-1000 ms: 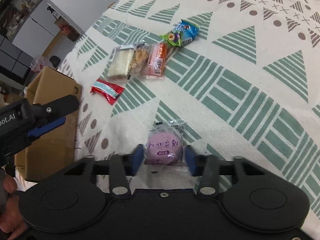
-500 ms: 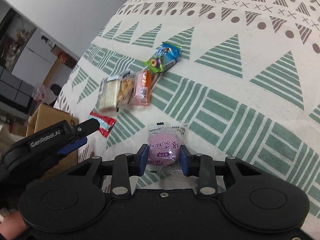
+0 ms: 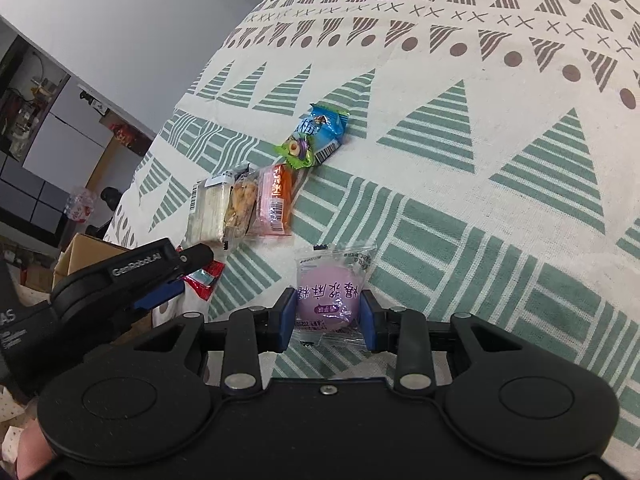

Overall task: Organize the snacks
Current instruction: 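Grasp the pink-wrapped round bun with the right tool while the left grasps the red-wrapped bar, then carry the bun and red bar over the box and open both tools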

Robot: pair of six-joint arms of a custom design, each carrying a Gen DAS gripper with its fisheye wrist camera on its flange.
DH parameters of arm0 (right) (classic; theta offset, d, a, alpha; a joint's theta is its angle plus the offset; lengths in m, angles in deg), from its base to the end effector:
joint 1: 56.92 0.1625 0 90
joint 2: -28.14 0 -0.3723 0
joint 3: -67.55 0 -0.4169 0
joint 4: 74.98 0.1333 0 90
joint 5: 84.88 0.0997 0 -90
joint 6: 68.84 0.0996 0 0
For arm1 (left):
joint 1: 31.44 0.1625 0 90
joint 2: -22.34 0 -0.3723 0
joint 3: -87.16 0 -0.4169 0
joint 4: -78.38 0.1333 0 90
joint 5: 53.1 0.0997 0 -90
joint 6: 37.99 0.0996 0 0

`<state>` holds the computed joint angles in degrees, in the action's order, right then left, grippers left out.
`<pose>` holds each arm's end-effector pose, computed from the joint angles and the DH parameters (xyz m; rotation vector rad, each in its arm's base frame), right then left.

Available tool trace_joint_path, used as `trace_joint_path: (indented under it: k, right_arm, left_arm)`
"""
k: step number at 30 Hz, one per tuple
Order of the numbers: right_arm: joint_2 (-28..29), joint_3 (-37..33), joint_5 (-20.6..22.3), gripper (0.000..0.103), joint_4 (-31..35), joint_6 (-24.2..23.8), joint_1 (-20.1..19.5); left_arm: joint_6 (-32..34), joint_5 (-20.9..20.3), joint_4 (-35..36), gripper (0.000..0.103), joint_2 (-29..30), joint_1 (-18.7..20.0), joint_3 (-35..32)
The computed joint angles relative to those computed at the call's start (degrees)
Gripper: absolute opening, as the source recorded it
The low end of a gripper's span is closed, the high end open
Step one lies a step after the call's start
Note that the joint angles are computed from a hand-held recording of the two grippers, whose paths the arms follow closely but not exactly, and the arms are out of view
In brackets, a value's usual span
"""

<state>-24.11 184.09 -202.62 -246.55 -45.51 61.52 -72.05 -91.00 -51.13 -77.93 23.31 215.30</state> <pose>0.3289 -0.4248 0.0267 0.0196 -2.7601 0.6744 -0.0648 -0.4589 0.2941 -0.0932 2.3647 -0.8552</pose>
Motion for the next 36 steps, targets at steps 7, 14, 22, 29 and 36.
trace_joint_path:
  k: [7, 14, 22, 29, 36]
  right_arm:
    - [-0.1, -0.1, -1.4, 0.033, 0.6, 0.6, 0.6]
    - [-0.2, -0.4, -3.3, 0.034, 2.2, 1.1, 1.4]
    - [-0.3, -0.6, -4.0, 0.032, 2.8, 0.9, 2.2]
    - [-1.0, 0.0, -4.4, 0.032, 0.3, 0.4, 3.8]
    - [-2.1, 0.3, -5.9, 0.032, -0.6, -0.3, 6.8]
  left_arm:
    - [1.8, 1.7, -1.1, 0.045, 2.3, 0.6, -0.4]
    - [4.6, 0.8, -1.6, 0.025, 0.1, 0.1, 1.4]
    - [4.0, -2.4, 1.6, 0.022, -7.0, -2.5, 4.2]
    - [0.4, -3.8, 8.1, 0.022, -13.1, -6.3, 4.7]
    - [-3.0, -4.0, 16.4, 0.022, -18.8, -11.0, 3.8]
